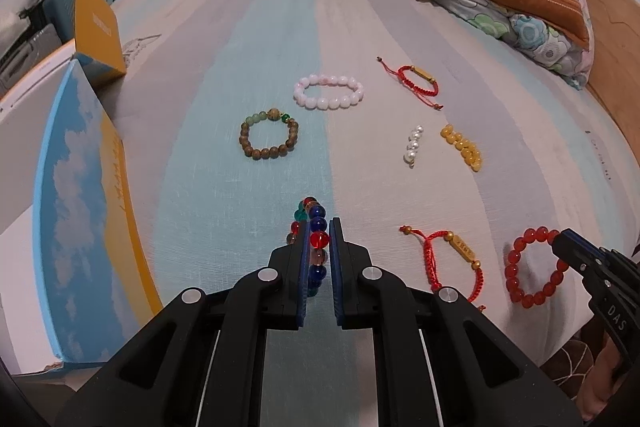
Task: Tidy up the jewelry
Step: 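Close the left tool on the multicolour bracelet while the right tool grips the red bead bracelet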
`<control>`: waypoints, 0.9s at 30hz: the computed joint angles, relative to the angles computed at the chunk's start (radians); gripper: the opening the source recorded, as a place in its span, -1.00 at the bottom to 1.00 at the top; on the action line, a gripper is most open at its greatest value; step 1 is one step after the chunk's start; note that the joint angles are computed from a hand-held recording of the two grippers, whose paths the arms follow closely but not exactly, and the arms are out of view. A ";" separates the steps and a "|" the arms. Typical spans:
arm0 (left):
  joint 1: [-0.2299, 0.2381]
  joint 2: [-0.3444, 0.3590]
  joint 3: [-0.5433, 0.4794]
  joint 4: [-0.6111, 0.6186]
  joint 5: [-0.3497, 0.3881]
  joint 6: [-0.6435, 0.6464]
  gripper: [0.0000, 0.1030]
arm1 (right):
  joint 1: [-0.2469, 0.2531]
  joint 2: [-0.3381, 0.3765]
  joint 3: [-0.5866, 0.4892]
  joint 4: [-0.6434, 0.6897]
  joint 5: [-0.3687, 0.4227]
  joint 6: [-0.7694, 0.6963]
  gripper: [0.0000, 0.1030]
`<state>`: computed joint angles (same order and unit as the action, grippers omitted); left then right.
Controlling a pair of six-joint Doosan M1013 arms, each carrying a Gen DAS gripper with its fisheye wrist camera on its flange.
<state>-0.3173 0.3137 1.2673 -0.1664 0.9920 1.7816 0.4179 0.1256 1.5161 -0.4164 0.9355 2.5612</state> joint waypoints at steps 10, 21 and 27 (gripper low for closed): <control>-0.001 -0.009 -0.014 0.014 0.012 0.012 -0.82 | -0.008 0.012 -0.037 0.029 0.057 -0.008 -0.75; 0.001 -0.015 -0.036 0.031 0.019 0.027 -0.82 | 0.000 0.015 -0.071 -0.002 0.112 0.000 -0.75; 0.005 -0.014 -0.050 0.039 0.024 0.029 -0.82 | 0.003 0.019 -0.096 -0.024 0.137 -0.009 -0.75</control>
<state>-0.3125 0.2996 1.2174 -0.1277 1.0157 1.8110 0.4208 0.1445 1.4205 -0.4407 1.0730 2.5518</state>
